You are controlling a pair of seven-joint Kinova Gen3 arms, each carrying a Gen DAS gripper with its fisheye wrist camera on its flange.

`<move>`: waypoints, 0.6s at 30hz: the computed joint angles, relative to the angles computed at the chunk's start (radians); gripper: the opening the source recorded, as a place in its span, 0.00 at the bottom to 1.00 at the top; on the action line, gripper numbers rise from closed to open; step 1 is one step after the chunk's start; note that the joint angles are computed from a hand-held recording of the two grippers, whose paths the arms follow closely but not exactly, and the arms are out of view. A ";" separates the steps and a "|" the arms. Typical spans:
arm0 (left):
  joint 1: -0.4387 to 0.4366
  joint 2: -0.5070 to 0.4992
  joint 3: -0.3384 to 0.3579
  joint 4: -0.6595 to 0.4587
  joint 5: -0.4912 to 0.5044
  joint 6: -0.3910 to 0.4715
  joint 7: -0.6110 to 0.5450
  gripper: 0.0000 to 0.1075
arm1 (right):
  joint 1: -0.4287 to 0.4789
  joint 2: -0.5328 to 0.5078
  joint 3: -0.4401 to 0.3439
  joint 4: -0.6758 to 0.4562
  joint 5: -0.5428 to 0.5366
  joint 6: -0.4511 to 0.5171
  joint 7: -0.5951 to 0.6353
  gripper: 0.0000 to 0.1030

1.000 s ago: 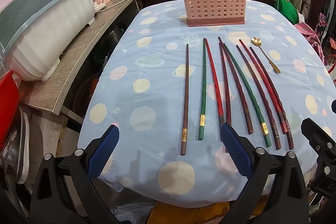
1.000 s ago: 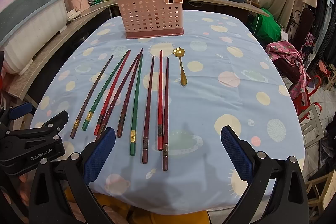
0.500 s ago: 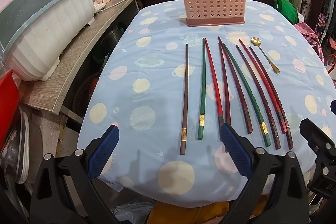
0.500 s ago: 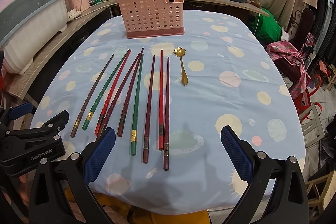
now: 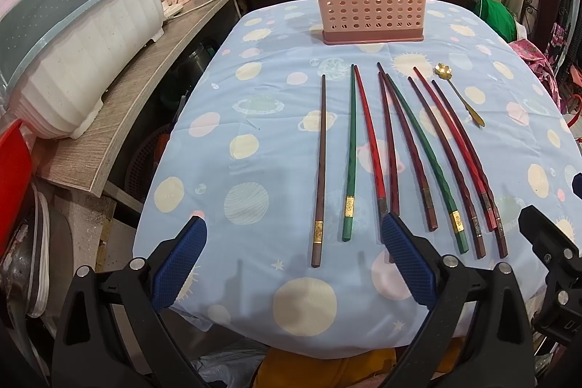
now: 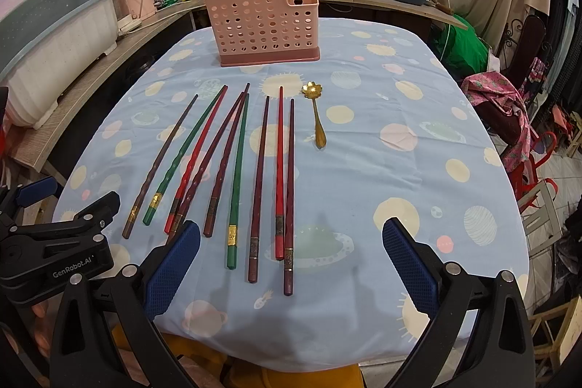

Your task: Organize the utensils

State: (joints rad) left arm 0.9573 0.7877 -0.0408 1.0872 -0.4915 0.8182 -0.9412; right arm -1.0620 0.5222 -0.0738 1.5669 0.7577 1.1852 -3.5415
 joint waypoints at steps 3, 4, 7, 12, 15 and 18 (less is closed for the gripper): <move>-0.001 0.000 0.001 -0.001 0.002 0.000 -0.001 0.86 | 0.000 0.000 0.000 0.000 0.000 0.000 -0.001 0.93; 0.000 0.000 0.001 -0.002 0.003 0.002 -0.002 0.86 | 0.000 0.000 0.000 0.000 0.000 0.000 -0.001 0.93; -0.002 -0.002 0.001 0.000 0.004 0.000 -0.003 0.86 | 0.000 0.000 0.000 0.000 0.000 0.000 -0.001 0.93; -0.008 -0.002 0.006 -0.001 0.011 0.001 -0.008 0.86 | 0.000 0.000 0.000 0.001 0.001 -0.001 -0.002 0.93; -0.021 -0.002 0.016 -0.006 0.026 0.003 -0.020 0.86 | 0.001 0.000 -0.001 0.002 0.000 -0.002 -0.002 0.93; -0.039 0.003 0.027 -0.016 0.050 0.006 -0.032 0.86 | 0.001 0.004 -0.001 -0.008 -0.003 0.002 0.001 0.93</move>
